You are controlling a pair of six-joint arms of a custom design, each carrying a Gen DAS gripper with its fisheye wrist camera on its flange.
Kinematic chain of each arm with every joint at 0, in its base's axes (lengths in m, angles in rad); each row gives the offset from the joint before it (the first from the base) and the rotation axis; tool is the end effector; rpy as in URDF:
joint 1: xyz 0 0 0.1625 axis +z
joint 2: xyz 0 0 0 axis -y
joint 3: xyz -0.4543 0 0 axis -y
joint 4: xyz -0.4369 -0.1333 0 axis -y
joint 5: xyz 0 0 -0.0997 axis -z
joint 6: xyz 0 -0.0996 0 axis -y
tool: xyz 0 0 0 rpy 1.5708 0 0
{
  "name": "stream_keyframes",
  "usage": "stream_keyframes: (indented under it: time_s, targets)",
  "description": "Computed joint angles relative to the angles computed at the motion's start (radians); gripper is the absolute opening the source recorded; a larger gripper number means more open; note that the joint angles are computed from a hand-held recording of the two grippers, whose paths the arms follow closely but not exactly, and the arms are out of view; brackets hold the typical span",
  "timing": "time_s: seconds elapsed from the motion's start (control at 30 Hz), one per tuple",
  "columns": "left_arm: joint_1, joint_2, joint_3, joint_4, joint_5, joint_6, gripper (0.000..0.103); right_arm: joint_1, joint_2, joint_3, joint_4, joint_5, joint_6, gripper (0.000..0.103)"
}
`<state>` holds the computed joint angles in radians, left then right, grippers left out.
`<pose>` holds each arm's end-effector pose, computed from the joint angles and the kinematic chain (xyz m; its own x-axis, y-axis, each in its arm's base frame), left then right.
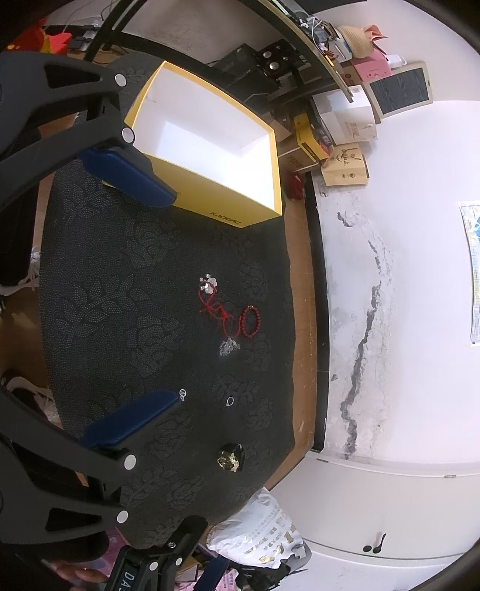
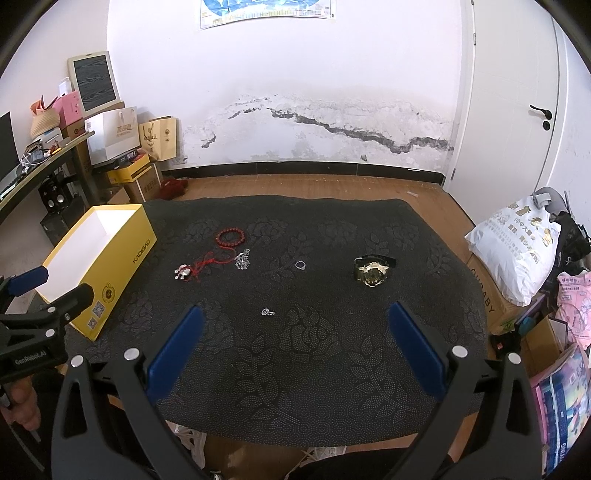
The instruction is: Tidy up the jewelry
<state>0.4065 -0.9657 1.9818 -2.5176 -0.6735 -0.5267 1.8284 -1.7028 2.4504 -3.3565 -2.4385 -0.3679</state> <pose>-0.4526 -0.4247 0.0959 -0.6308 0.3155 -0.7089 0.6931 0.6397 -0.3321 0.1489 -0.3400 0.3690 -0.6931 0.2626 0.6713 -0.4058 0.6275 -0.6645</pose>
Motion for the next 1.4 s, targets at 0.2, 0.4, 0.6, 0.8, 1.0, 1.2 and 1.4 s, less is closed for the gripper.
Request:
stream_keyframes:
  time_s: [0.2, 0.4, 0.6, 0.8, 1.0, 1.2, 1.4]
  targets:
    - [0.000, 0.001, 0.000, -0.001, 0.001, 0.002, 0.097, 0.004, 0.001, -0.001, 0.002, -0.003, 0.002, 0.097]
    - [0.000, 0.002, -0.004, 0.002, -0.001, 0.001, 0.097, 0.003, 0.001, -0.001, 0.001, -0.002, 0.001, 0.097]
    - [-0.001, 0.002, -0.004, 0.004, -0.001, 0.000, 0.097, 0.009, 0.002, -0.002, 0.001, -0.005, 0.003, 0.097]
    - [0.000, 0.003, -0.005, 0.003, 0.000, -0.001, 0.097, 0.010, 0.004, -0.002, -0.001, -0.006, 0.003, 0.097]
    - [0.000, 0.004, -0.006, 0.004, -0.001, -0.001, 0.097, 0.010, 0.004, -0.002, 0.001, -0.006, 0.004, 0.097]
    - [-0.001, 0.005, -0.007, 0.007, 0.000, -0.003, 0.097, 0.015, 0.007, -0.004, 0.000, -0.011, 0.004, 0.097]
    - [-0.002, 0.005, -0.007, 0.007, -0.001, -0.004, 0.097, 0.019, 0.009, -0.005, -0.001, -0.014, 0.004, 0.097]
